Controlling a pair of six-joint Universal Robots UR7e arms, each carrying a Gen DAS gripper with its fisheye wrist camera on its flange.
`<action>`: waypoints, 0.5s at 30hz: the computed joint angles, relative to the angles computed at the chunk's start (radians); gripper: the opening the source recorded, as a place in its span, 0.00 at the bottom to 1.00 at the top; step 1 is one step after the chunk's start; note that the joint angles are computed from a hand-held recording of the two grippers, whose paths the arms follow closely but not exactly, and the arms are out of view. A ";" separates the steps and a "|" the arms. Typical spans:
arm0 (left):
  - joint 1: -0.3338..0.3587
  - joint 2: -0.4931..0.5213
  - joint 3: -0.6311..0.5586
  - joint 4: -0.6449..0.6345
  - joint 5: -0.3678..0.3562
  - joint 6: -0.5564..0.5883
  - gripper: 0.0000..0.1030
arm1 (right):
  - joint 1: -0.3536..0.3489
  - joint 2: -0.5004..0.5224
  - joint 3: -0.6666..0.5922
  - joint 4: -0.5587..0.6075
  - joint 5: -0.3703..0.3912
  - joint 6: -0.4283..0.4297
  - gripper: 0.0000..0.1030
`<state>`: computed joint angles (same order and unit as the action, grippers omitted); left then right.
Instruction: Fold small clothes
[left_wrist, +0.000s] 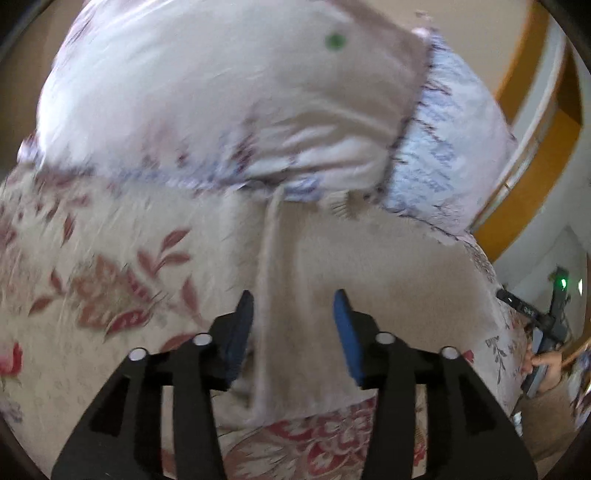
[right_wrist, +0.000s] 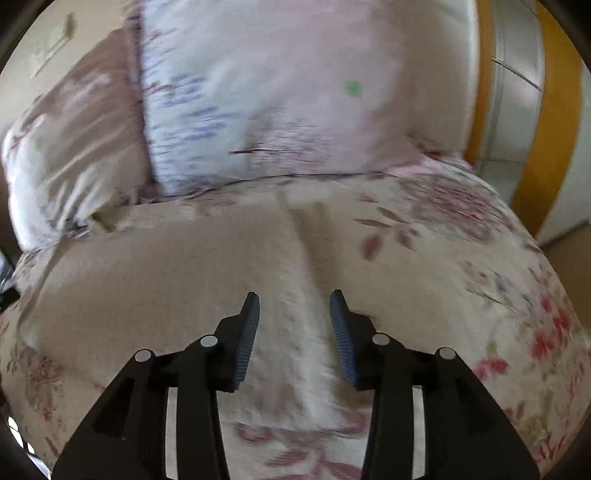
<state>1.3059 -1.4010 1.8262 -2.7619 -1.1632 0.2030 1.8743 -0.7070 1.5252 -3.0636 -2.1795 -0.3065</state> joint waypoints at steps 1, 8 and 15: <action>-0.007 0.005 0.001 0.000 -0.005 0.012 0.50 | 0.004 0.009 -0.014 0.022 0.007 -0.005 0.41; -0.018 0.075 -0.046 0.095 0.061 -0.014 0.51 | 0.010 0.084 -0.104 0.136 -0.008 -0.018 0.66; 0.004 0.082 -0.046 0.088 0.040 -0.028 0.51 | -0.015 0.076 -0.064 0.125 0.015 -0.037 0.67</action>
<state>1.3098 -1.3194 1.7799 -2.6736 -1.1233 0.1754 1.8593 -0.6307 1.4612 -2.9382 -2.1643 -0.3434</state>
